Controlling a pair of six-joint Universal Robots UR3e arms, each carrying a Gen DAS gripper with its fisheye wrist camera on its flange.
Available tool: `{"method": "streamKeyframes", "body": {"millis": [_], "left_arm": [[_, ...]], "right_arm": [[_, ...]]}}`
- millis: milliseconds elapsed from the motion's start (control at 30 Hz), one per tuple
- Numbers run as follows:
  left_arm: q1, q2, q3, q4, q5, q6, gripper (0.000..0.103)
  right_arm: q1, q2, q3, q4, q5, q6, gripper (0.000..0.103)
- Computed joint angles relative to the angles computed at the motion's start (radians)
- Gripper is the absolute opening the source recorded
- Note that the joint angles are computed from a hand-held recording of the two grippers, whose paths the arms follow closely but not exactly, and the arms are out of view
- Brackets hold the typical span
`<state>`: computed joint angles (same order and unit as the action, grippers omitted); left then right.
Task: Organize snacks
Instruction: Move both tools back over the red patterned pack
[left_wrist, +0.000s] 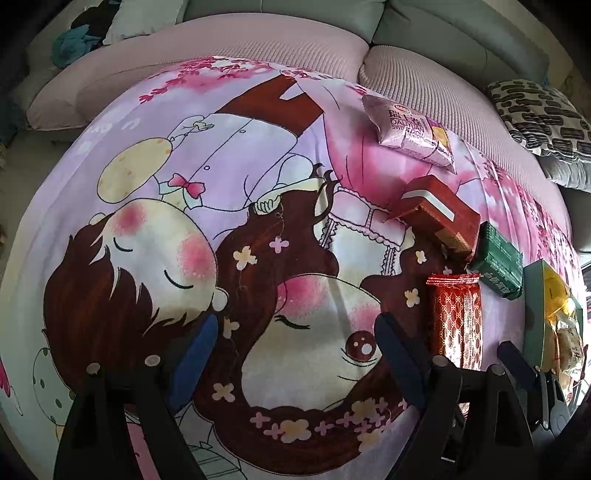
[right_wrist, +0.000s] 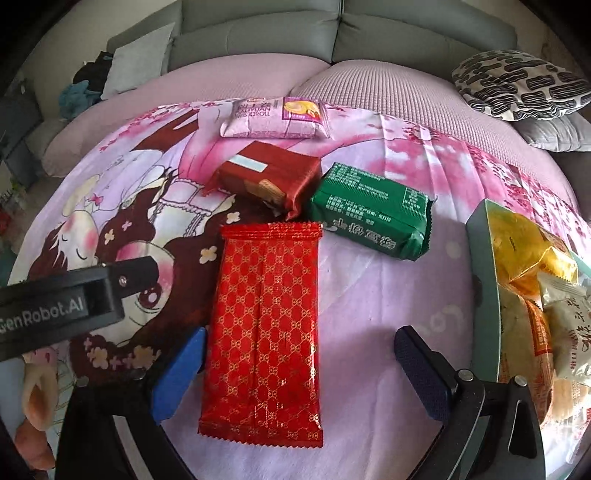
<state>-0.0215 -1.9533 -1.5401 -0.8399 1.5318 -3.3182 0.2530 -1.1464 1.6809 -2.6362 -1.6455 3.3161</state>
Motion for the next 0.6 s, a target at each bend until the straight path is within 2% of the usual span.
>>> {"method": "streamKeyframes", "body": {"millis": [100, 167, 300, 367, 600], "left_arm": [[-0.007, -0.007, 0.011, -0.006, 0.010, 0.001, 0.087], [-0.009, -0.011, 0.017, -0.010, 0.014, 0.001, 0.087], [-0.023, -0.022, 0.030, -0.014, 0.027, -0.002, 0.087], [-0.028, -0.028, 0.034, -0.011, 0.031, -0.003, 0.087], [-0.042, -0.040, 0.046, -0.014, 0.047, -0.004, 0.087]], "right_arm": [[-0.005, -0.008, 0.010, -0.017, 0.003, 0.001, 0.087], [-0.010, -0.018, 0.023, -0.030, 0.009, -0.001, 0.074], [-0.020, -0.031, 0.037, -0.035, 0.032, -0.001, 0.065], [-0.023, -0.037, 0.044, -0.037, 0.032, 0.001, 0.057], [-0.043, -0.062, 0.068, -0.037, 0.056, 0.012, 0.050]]}}
